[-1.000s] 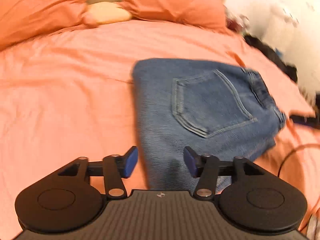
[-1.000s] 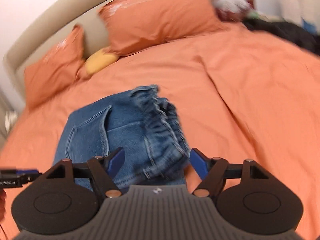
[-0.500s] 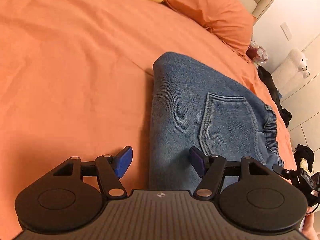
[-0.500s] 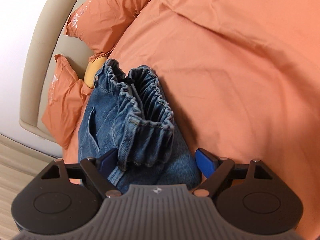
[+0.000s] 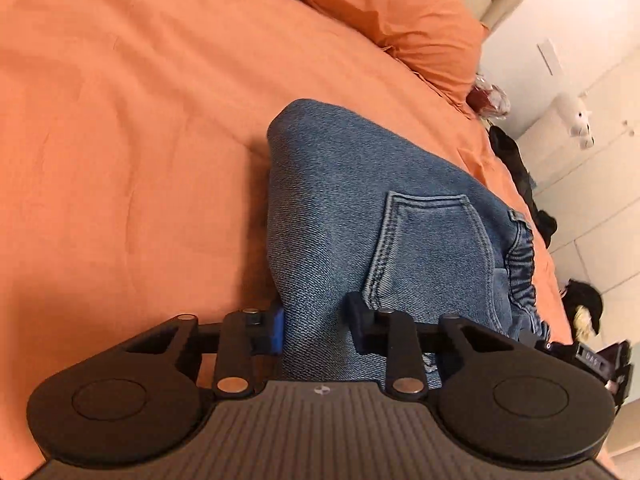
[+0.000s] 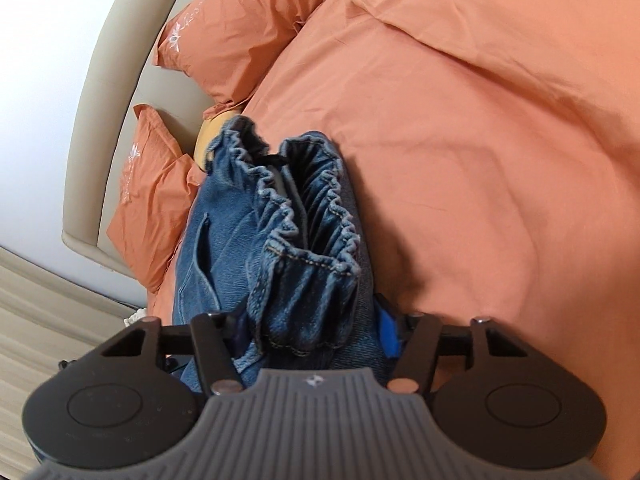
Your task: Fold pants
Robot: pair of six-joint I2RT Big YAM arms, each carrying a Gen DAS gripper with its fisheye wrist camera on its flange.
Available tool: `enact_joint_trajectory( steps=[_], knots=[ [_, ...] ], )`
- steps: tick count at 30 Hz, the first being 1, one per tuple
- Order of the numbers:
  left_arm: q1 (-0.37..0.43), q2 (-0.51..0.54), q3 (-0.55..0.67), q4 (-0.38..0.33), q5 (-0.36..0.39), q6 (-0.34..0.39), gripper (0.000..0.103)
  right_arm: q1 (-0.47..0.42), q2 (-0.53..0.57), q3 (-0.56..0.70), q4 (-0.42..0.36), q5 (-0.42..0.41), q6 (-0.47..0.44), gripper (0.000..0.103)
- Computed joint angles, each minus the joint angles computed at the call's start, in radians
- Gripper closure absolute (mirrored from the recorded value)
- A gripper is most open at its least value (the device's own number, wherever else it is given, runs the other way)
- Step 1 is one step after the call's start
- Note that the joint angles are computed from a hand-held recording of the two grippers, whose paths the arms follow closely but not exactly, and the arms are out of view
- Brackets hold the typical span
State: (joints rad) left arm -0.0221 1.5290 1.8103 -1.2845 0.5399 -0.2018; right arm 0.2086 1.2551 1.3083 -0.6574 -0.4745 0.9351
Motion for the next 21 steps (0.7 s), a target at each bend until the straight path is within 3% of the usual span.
enact_joint_trajectory(
  steps=[4,9,21],
  knots=[
    [0.012,-0.007,0.044,-0.041,0.000,0.034,0.075,0.012,-0.021,0.010,-0.005,-0.004,0.016,0.055],
    [0.054,-0.004,0.131,-0.162,-0.044,0.137,0.076,0.085,-0.027,0.038,-0.011,0.005,0.040,0.056],
    [0.307,-0.036,0.276,-0.349,-0.058,0.344,0.076,0.349,0.106,0.239,0.030,0.067,0.101,0.057]
  ],
)
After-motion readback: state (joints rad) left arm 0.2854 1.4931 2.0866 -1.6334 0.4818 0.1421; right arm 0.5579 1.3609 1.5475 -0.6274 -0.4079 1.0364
